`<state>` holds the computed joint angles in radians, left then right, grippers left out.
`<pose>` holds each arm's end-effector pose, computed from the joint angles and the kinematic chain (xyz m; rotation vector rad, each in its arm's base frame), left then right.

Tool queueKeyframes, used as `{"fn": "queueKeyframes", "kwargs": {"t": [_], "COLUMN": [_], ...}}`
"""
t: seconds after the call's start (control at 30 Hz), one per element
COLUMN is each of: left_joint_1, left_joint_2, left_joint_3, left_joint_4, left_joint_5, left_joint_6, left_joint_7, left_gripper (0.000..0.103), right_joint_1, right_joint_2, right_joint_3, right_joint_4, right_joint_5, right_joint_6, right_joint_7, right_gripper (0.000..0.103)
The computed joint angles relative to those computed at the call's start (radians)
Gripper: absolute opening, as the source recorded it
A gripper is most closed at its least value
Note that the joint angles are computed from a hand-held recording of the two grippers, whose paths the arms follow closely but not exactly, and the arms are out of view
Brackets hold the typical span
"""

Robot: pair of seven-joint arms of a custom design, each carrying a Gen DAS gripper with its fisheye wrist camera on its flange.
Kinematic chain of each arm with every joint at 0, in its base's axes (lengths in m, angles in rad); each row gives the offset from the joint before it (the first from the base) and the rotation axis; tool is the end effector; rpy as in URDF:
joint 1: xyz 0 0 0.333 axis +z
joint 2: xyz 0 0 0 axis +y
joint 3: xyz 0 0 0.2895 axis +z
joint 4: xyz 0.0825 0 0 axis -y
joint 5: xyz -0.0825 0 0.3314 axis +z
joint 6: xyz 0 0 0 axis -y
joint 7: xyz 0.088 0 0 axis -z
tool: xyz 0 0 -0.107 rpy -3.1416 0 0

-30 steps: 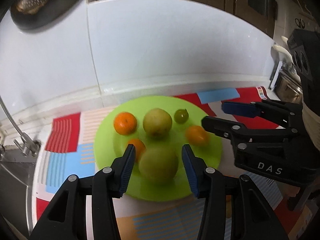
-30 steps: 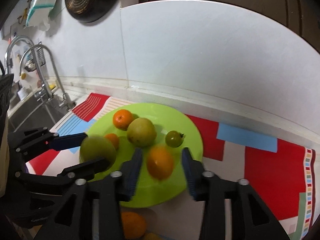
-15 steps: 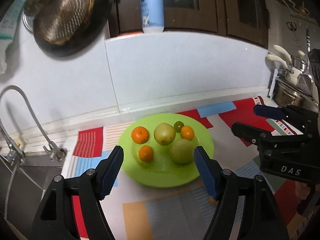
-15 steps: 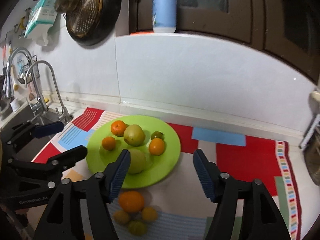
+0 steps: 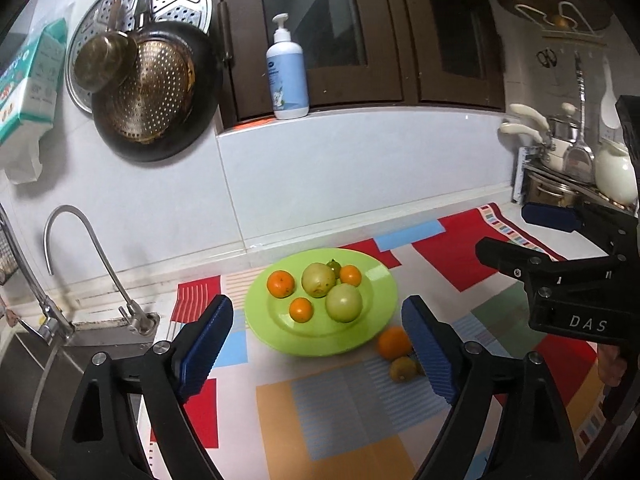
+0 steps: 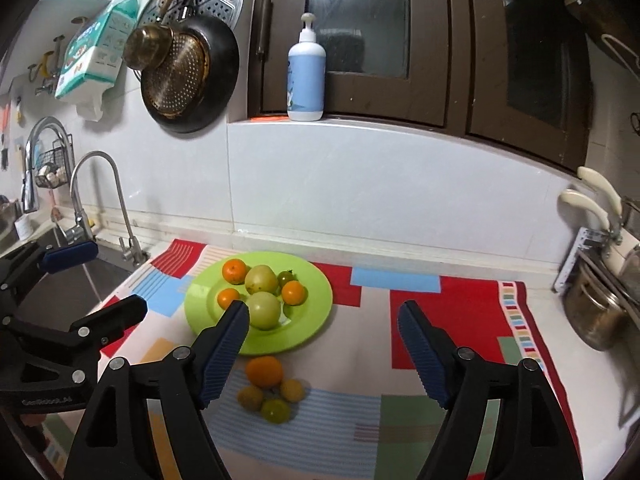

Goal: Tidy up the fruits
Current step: 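Move both tools back toward the cluster of fruits beside the plate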

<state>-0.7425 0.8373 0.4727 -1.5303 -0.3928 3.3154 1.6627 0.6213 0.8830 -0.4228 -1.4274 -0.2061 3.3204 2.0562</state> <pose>0.6521 -0.2430 0.3437 -1.3469 1.7713 -0.9109 0.6638 0.2609 0.3319 -1.7456 1.3292 -0.8531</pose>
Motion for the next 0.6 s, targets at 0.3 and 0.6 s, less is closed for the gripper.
{"fn": "queueKeyframes", "kwargs": {"t": [0.3,0.6], "left_joint_1": [0.019,0.168], "left_joint_2": [-0.077,-0.118], "left_joint_3": [-0.09,-0.306], "left_joint_4": [-0.106,-0.158], "left_joint_5": [-0.035,0.02], "left_joint_6": [0.087,0.172], "left_joint_7": [0.11,0.27], "left_gripper": [0.088,0.088], "right_joint_1": [0.093,0.127], "right_joint_2": [-0.084,-0.131], "right_joint_3": [-0.061,-0.054], "right_joint_4": [-0.191,-0.297], "right_joint_5": [0.074,0.133], "right_joint_6": [0.084,0.135], "right_joint_7": [-0.056,-0.209], "right_gripper": [0.077,0.077]}}
